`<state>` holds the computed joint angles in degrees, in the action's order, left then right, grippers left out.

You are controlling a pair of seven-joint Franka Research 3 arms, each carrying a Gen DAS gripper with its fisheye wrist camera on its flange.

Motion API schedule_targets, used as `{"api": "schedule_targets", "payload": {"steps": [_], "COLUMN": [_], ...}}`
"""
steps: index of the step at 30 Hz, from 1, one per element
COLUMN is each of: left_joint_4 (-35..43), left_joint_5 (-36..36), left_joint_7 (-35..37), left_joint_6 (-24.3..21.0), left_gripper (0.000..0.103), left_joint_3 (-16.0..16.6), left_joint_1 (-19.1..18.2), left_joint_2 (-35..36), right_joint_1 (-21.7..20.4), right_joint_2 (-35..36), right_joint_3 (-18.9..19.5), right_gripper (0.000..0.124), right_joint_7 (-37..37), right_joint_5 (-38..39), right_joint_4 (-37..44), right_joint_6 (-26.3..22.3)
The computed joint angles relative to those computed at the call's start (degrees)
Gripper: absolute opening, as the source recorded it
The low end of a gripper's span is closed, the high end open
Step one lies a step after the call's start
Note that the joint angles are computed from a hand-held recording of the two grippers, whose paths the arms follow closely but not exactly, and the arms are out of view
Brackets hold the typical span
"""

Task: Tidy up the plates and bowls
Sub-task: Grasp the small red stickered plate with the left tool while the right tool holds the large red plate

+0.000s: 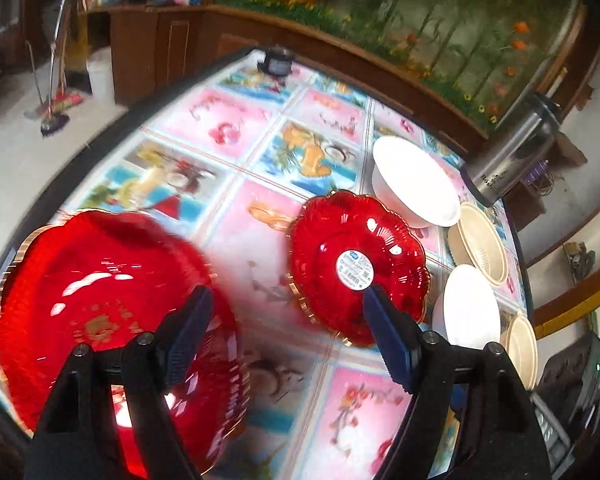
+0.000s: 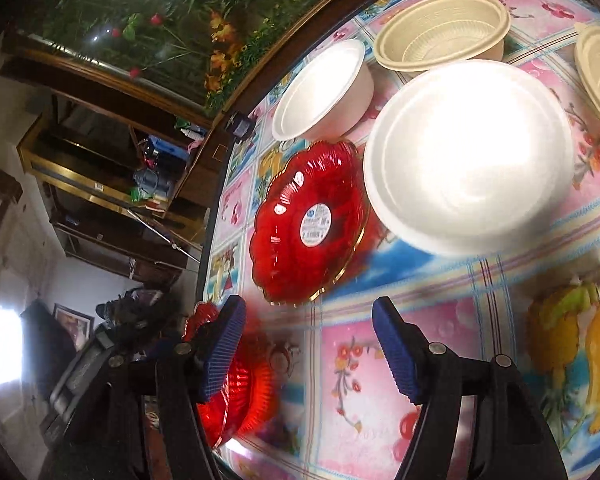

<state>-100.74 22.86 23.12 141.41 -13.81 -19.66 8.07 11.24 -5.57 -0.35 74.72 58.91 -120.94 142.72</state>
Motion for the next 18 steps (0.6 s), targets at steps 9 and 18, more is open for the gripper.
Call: {"api": "schedule_targets", "payload": {"steps": [9,18], "left_joint_4": [9.85,13.76], "left_joint_5": [-6.10,-9.35], "left_joint_7": [3.53,6.34], "left_joint_6": [-4.26,-5.35], "left_gripper": [0.077,0.077], "left_joint_3": [0.81,0.93], "left_joint_1": [0.35,0.19], "left_joint_2": [8.70,12.97], "right_joint_1": [-1.15,-2.10], "right_joint_2": [6.66,11.77], "right_joint_3": [0.77,2.31], "right_gripper": [0.068,0.068], "right_joint_7": [1.91,4.63], "right_joint_5": [-1.28,-4.27], "right_joint_4": [6.92,11.75], "right_joint_6": [-1.45,-1.35]}}
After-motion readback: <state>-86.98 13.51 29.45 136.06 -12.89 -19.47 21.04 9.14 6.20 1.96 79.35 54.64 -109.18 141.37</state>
